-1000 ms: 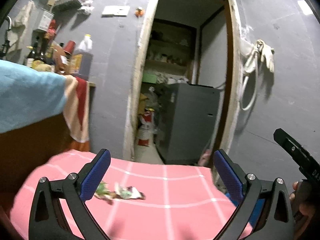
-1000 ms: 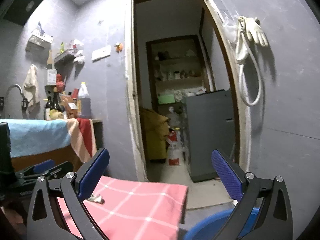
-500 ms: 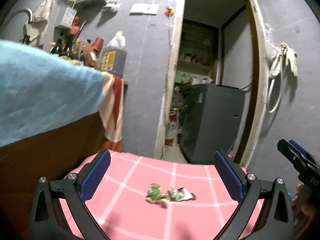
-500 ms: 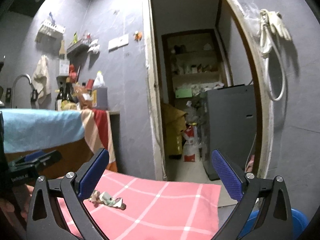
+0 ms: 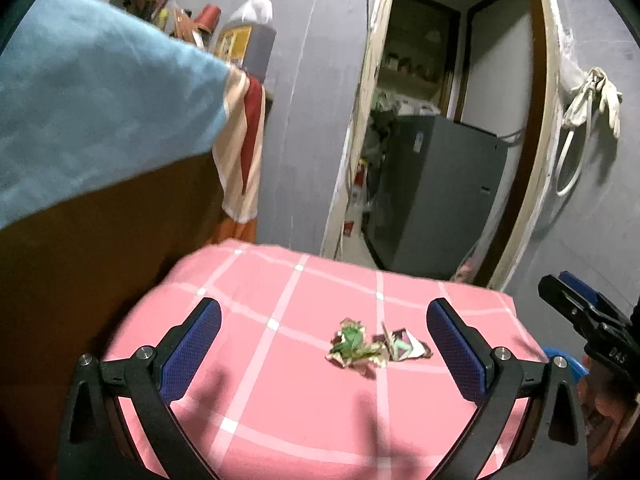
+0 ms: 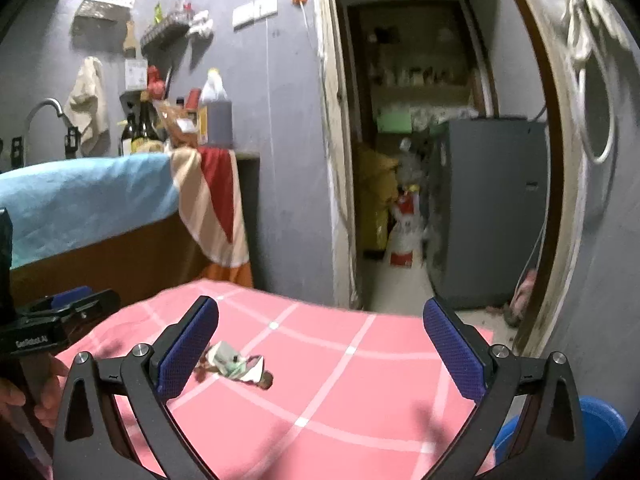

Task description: Collect trash

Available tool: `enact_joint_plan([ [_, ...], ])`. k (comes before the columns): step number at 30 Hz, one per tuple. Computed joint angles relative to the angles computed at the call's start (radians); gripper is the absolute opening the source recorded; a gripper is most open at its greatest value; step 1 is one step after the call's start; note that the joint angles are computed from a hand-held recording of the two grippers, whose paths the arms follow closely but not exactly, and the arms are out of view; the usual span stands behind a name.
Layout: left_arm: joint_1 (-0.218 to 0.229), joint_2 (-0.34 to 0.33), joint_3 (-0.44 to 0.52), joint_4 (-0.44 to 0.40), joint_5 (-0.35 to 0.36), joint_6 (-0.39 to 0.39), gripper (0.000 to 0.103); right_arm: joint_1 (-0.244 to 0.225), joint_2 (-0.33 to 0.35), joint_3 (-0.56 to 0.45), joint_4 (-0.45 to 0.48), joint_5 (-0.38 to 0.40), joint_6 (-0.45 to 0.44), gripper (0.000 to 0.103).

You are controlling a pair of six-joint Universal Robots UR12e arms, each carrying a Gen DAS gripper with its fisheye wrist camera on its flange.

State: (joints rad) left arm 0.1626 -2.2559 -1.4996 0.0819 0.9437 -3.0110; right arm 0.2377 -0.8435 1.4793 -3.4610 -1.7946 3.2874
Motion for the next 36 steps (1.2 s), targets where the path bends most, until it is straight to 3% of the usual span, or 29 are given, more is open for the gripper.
enact_joint_plan([
  [3,-0.003,-0.004,0.017,-0.077,-0.001,0.018,0.1,-0.005,0.0,-0.012,0.064,0.032,0.017,0.099],
  [5,-0.005,-0.006,0.025,-0.121,-0.004,0.029,0.099,-0.007,-0.002,-0.019,0.112,0.049,0.017,0.083],
  [6,-0.007,-0.008,0.031,-0.139,-0.006,0.038,0.097,-0.009,-0.003,-0.025,0.148,0.058,0.014,0.079],
  [8,-0.011,-0.011,0.043,-0.187,-0.006,0.062,0.091,-0.011,-0.004,-0.037,0.204,0.083,0.007,0.073],
  [10,-0.017,-0.013,0.059,-0.244,-0.007,0.091,0.078,-0.013,-0.004,-0.05,0.261,0.101,-0.004,0.066],
  [17,-0.032,-0.025,0.105,-0.415,-0.027,0.163,0.061,-0.026,0.001,-0.092,0.448,0.171,0.008,0.038],
  [23,-0.041,-0.032,0.134,-0.523,-0.029,0.222,0.043,-0.033,0.007,-0.128,0.593,0.21,-0.003,0.033],
  [28,-0.037,-0.037,0.147,-0.56,-0.037,0.211,0.027,-0.035,0.013,-0.148,0.663,0.241,-0.023,0.032],
  [36,-0.032,-0.042,0.158,-0.58,-0.056,0.169,0.017,-0.027,0.03,-0.194,0.777,0.246,-0.085,0.026],
])
